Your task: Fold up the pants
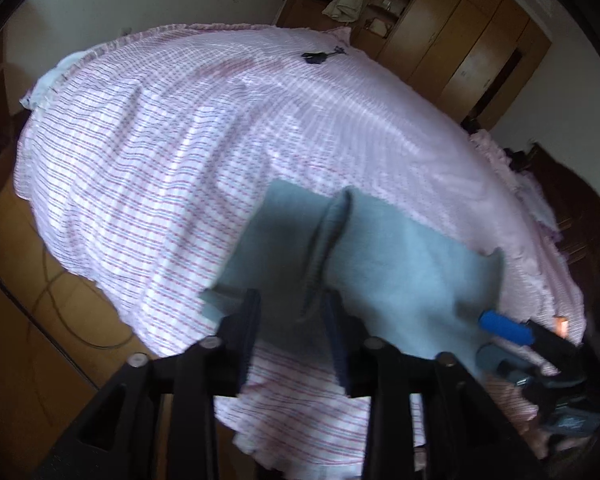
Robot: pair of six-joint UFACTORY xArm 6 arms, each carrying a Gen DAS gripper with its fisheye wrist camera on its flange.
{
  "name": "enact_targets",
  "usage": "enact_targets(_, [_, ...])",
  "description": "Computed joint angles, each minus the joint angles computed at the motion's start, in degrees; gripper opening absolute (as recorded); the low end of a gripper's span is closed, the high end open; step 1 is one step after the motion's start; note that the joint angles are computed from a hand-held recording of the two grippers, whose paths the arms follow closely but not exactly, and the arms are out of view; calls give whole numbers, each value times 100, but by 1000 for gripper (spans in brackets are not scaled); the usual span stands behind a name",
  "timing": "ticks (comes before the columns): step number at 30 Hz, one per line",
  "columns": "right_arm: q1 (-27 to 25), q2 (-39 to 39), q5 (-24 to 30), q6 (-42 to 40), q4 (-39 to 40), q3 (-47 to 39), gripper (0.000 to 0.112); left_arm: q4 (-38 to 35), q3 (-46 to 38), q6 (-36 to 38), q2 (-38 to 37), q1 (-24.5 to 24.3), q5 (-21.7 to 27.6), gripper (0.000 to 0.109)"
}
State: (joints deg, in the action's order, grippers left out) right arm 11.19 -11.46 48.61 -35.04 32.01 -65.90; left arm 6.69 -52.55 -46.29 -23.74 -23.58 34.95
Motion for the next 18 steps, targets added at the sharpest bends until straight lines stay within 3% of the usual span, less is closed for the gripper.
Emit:
enact_targets(4, [-157, -16, -1, 198, -159, 210, 51, -413, -107, 101, 148, -84, -205, 51])
enact_targets(9, [-237, 113, 100, 217, -148, 146, 51, -556, -452, 198, 541, -246, 14, 53])
enact_targets(18, [-17, 1295, 522, -326, -359, -1555, 51, 397, -641, -489, 818, -442, 449, 53])
